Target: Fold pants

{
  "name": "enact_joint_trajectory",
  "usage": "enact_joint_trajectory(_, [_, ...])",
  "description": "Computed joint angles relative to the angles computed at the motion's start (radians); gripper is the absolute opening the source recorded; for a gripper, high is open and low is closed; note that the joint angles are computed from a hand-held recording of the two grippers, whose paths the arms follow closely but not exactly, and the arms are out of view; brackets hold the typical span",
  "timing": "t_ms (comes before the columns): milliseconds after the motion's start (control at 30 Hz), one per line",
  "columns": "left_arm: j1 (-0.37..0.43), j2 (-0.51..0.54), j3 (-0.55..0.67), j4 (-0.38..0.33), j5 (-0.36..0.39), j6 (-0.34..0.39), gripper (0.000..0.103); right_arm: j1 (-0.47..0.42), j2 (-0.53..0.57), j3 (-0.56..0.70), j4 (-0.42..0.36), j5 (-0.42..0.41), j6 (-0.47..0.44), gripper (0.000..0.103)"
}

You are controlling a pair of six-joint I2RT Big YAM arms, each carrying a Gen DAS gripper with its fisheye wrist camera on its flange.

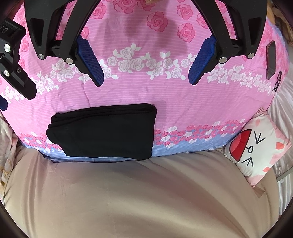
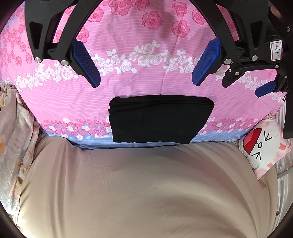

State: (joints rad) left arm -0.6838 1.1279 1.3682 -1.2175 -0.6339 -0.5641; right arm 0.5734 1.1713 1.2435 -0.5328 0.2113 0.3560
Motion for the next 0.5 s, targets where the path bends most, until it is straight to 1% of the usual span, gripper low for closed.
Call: enact_joint_trajectory(500, [0.003, -0.002, -0.007, 0.012, 0.007, 0.010, 0.092, 0.011, 0.002, 0.003, -0.011, 0.028, 0.018, 0.098])
